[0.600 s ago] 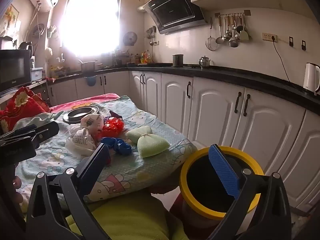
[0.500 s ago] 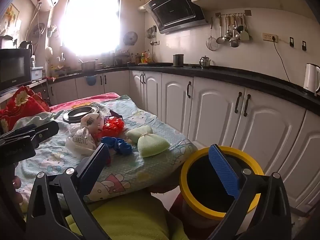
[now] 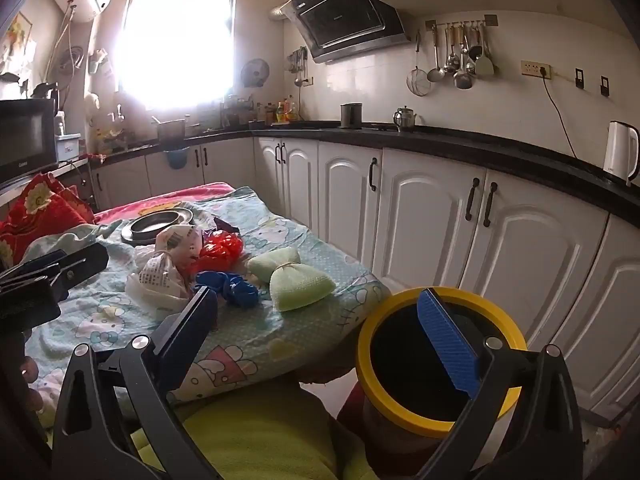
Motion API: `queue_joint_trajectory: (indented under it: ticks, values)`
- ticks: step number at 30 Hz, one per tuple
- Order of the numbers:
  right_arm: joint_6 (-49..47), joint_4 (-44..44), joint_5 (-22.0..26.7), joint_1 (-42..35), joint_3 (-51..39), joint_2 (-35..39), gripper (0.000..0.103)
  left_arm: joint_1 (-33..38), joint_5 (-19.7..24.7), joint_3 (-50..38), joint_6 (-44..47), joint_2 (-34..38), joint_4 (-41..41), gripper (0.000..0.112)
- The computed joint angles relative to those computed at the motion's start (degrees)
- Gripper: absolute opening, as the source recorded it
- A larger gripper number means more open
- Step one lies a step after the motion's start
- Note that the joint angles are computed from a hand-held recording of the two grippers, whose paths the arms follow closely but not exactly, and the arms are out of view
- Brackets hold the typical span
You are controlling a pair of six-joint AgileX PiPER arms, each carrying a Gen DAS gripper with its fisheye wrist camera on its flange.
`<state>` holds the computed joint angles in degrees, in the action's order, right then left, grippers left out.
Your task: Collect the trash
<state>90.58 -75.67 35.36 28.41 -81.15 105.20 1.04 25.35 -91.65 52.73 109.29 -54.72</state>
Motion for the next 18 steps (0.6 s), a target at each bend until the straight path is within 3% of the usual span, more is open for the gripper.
queue_joint_trajectory:
  ticks: [18]
  values:
    - [-0.55, 0.5, 0.03, -0.12, 0.04, -0.1, 0.097, 0.22, 0.51, 0.3, 0.51, -0.32, -0.5, 0.092]
